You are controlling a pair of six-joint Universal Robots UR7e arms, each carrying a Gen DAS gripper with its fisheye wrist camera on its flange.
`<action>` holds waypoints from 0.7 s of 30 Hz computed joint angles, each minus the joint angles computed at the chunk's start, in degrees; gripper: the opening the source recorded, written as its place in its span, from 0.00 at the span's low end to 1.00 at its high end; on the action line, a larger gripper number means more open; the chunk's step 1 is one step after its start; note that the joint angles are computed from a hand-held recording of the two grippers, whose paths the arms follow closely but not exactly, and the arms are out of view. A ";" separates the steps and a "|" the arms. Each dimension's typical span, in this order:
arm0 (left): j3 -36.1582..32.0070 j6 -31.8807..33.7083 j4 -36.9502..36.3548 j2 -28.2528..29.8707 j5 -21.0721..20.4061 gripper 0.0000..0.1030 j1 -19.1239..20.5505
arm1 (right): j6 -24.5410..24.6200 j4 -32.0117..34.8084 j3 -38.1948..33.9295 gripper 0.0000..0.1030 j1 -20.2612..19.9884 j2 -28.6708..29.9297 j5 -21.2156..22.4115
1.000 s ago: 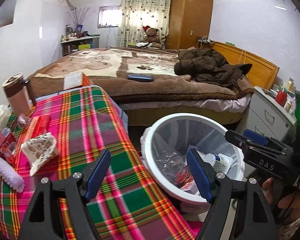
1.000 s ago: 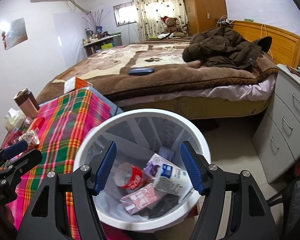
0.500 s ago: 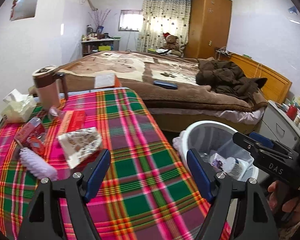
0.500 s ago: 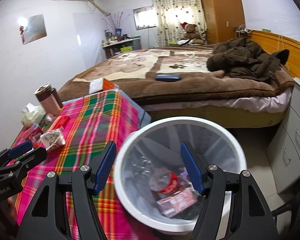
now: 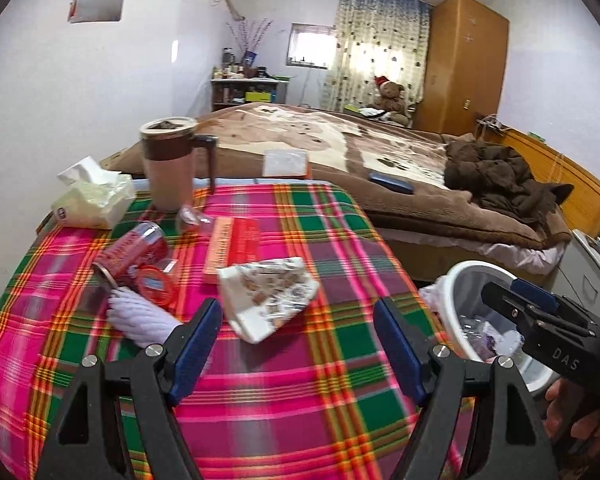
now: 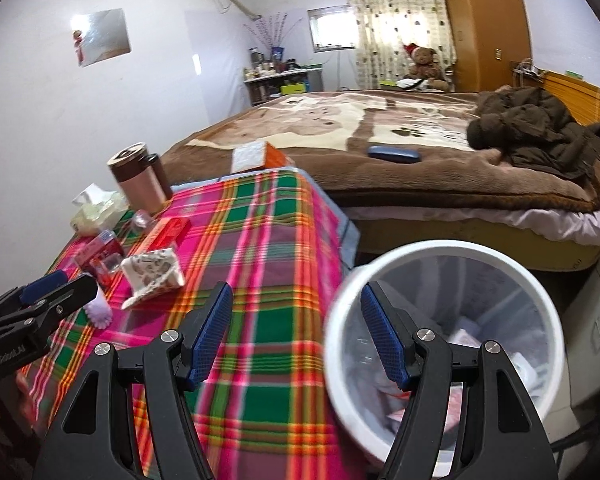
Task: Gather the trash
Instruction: 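Move both tools back to the table toward the red can and paper cup, then grasp the red can with the left tool while the right grasps the patterned paper cup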
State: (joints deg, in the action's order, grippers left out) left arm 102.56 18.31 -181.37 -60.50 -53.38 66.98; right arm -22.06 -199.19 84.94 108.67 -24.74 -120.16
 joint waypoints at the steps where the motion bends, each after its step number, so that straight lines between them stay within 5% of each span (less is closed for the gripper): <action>1: -0.34 -0.16 0.18 -0.08 0.21 0.77 0.32 | 0.00 0.58 -0.44 0.66 0.11 0.28 0.09; 21: -10.20 0.81 5.28 0.43 1.10 0.77 7.80 | 7.99 20.02 -13.74 0.66 1.14 7.96 3.49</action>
